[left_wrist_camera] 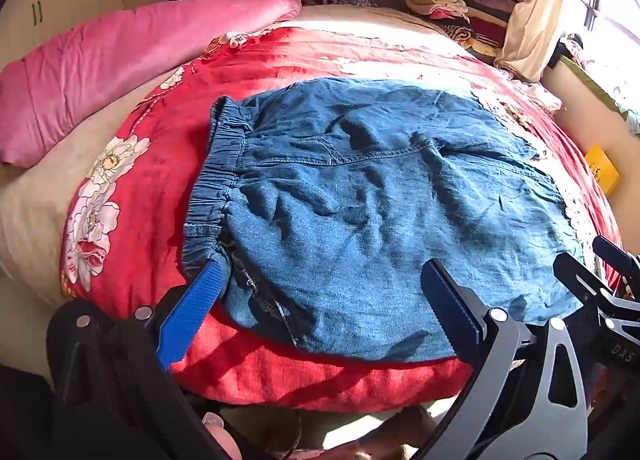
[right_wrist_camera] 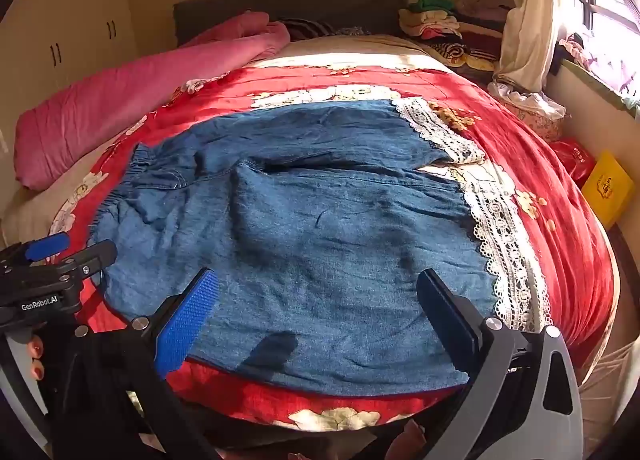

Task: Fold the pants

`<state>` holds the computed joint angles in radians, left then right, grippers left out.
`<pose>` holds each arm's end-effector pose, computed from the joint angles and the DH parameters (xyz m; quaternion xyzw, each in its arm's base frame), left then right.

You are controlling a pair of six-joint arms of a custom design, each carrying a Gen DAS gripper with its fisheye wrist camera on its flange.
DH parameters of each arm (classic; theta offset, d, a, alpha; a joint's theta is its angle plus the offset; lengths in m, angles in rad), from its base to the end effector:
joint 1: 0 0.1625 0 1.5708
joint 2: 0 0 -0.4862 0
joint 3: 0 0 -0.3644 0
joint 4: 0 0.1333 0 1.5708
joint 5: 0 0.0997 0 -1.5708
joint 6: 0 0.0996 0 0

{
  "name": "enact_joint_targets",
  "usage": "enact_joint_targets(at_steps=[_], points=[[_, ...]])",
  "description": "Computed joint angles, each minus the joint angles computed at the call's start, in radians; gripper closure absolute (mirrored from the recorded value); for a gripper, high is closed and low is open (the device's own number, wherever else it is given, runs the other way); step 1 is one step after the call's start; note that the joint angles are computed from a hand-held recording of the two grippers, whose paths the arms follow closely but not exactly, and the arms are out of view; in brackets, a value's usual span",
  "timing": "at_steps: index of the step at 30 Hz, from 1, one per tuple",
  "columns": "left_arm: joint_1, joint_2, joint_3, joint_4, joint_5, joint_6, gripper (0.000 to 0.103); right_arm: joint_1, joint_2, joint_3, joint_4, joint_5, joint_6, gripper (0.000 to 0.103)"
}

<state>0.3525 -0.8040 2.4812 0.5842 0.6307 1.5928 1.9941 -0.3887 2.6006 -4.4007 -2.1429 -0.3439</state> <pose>-0.0992 -0.2642 0.1685 0.0132 0.8527 -0.3626 0.3758 0.2210 -0.2972 0.0442 0.2625 -0.8796 0.3022 0.2570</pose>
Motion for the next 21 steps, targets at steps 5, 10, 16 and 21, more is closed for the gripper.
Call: enact_joint_targets(at_steps=[5,10,16,21], points=[[0.019,0.000,-0.016,0.012,-0.009,0.016,0.009,0.008,-0.004,-0.001,0.012,-0.003,0.002,0.004],[-0.008,0.003,-0.006,0.017,-0.005,-0.009,0.009,0.023,-0.013,-0.010,0.043,-0.021,0.014,0.004],[-0.022,0.002,0.007,0.010,-0.006,-0.014,0.009,0.023,-0.012,-0.011,0.039,-0.024,0.016,0.004],[-0.023,-0.006,0.013,0.004,-0.006,-0.007,0.009,0.025,-0.004,-0.010,0.025,-0.026,0.002,0.004]])
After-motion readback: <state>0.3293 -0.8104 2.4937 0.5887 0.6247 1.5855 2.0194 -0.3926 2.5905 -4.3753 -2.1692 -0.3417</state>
